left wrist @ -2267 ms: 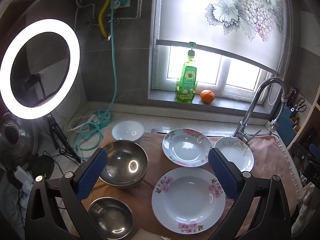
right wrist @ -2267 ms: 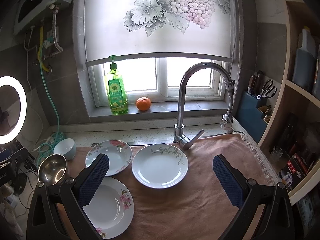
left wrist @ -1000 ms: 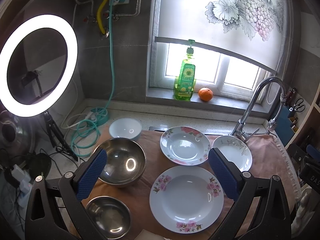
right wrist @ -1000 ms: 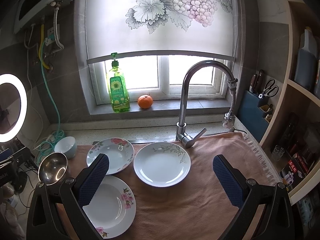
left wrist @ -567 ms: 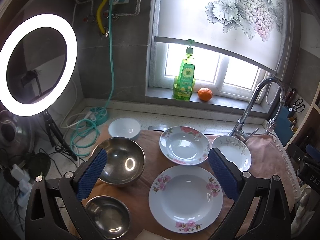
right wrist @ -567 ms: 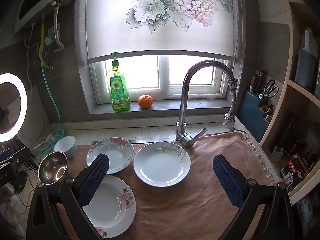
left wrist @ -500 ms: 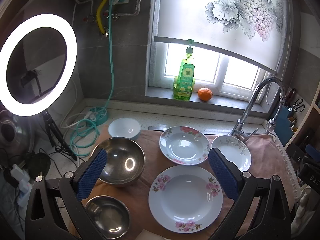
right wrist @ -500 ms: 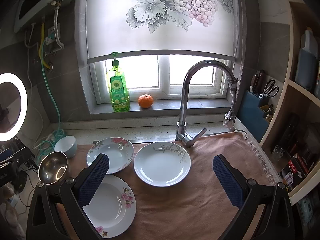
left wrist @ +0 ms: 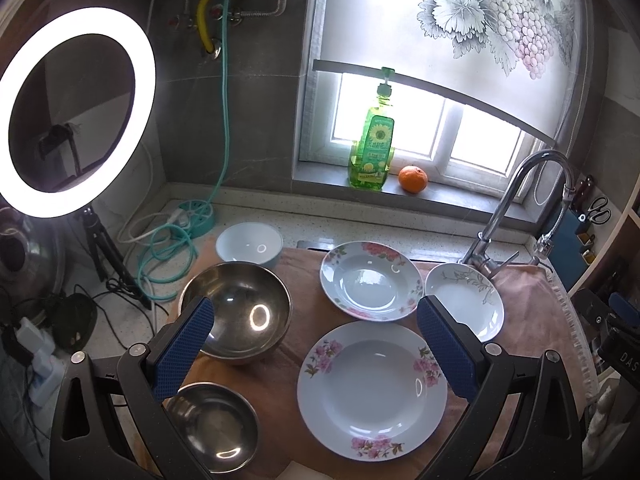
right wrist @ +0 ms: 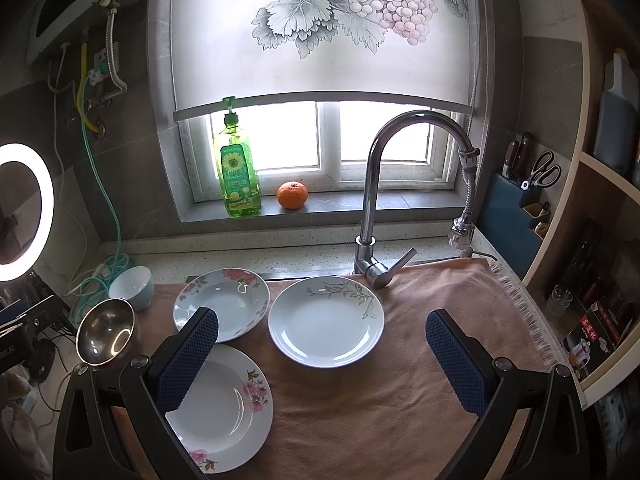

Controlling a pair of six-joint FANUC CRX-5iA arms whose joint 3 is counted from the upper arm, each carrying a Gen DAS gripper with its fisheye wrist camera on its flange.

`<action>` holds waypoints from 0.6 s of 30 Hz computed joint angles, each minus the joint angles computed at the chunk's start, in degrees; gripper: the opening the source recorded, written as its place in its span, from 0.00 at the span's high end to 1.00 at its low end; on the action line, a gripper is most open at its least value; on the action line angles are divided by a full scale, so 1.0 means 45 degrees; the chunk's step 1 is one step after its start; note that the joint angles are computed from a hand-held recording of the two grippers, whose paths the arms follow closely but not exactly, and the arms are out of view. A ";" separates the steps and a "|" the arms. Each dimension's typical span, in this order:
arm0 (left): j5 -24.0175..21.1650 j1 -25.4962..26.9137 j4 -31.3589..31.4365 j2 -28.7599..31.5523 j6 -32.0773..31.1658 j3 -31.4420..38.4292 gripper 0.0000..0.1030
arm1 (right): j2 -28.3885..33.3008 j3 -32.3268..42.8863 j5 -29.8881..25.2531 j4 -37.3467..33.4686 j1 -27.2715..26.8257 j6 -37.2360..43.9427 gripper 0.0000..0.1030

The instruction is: Organize plates and bowls

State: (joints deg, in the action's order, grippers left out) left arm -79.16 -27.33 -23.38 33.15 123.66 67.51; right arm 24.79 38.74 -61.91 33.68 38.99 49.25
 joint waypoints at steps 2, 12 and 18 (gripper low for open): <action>0.0125 0.0146 0.0327 -0.0122 0.0025 -0.0305 0.02 | -0.0050 -0.0102 0.0122 -0.0111 -0.0011 0.0079 0.01; 0.0270 0.0638 0.1573 -0.0401 0.0009 -0.1351 0.02 | -0.0021 0.0044 0.0366 -0.1827 -0.0265 0.1355 0.01; 0.0390 0.0856 0.2280 -0.0625 0.0098 -0.2197 0.07 | 0.0299 0.0753 -0.0333 -0.3867 -0.0695 0.2104 0.01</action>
State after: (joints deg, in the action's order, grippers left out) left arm -77.41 -23.48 -13.12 30.34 124.10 57.62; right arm 26.13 42.13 -63.40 16.28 35.86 58.71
